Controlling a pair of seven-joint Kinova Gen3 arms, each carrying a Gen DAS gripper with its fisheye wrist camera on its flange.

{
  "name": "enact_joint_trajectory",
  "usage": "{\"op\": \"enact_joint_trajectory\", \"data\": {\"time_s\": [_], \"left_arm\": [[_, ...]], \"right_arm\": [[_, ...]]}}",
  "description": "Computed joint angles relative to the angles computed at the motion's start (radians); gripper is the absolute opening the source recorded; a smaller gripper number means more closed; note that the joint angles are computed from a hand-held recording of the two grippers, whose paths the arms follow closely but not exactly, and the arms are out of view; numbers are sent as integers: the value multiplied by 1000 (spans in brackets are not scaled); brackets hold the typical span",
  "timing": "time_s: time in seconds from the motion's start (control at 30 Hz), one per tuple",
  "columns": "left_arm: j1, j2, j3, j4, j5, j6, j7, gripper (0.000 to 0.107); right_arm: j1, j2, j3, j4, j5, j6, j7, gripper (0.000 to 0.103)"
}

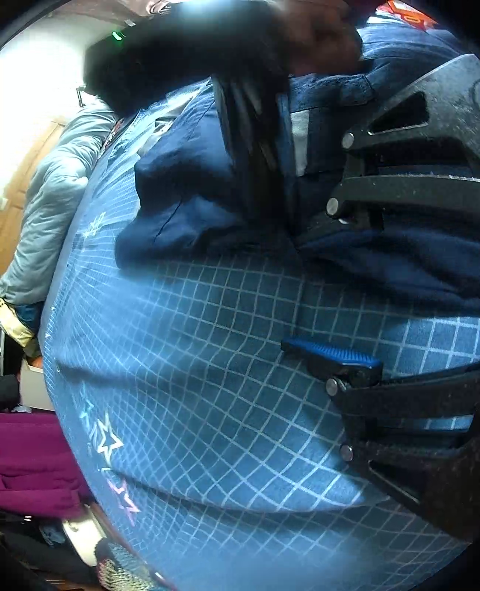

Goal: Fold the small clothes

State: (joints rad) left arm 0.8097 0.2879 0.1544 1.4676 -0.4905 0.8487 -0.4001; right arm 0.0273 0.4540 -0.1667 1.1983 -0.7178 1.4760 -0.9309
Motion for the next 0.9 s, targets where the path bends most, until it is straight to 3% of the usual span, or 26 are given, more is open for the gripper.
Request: {"op": "enact_joint_trajectory", "data": {"time_s": [0.07,0.17,0.3,0.37,0.47,0.5,0.57,0.6,0.63,0.77,0.83,0.9], "left_arm": [[0,-7,-3,7,0,-5,12,41],[8,-18,4,-2,5,37,24,41],[29,-77,20,44,-19,59,99,41],[29,-112,37,71,-40,68,130,42],[25,-172,73,117,-72,76,192,43],[18,-197,85,143,-76,56,217,43],[-3,-237,109,192,-62,1,256,44],[-14,-250,122,211,-55,-24,268,44],[-23,-260,135,229,-52,-47,288,45],[-66,-292,184,292,-32,-119,375,45],[-81,-295,204,291,-23,-107,365,45],[-85,-302,222,292,-29,-99,376,45]], "right_arm": [[26,15,-37,32,-46,-47,18,13],[-2,72,-17,13,-105,-53,-36,0],[-1,94,-23,-49,-94,-14,-50,0],[42,76,-31,-63,-133,-2,-32,17],[126,50,-46,-63,-183,-15,-11,24],[122,48,-30,-61,-167,-33,-31,28],[68,90,24,-94,-108,-49,-108,25],[44,118,30,-113,-89,-43,-132,4],[37,131,18,-120,-78,-53,-141,0],[0,134,8,-165,-31,-68,-173,4],[46,67,-47,-99,-35,-99,-109,17],[136,-8,-140,-6,-6,-118,-27,17]]}}
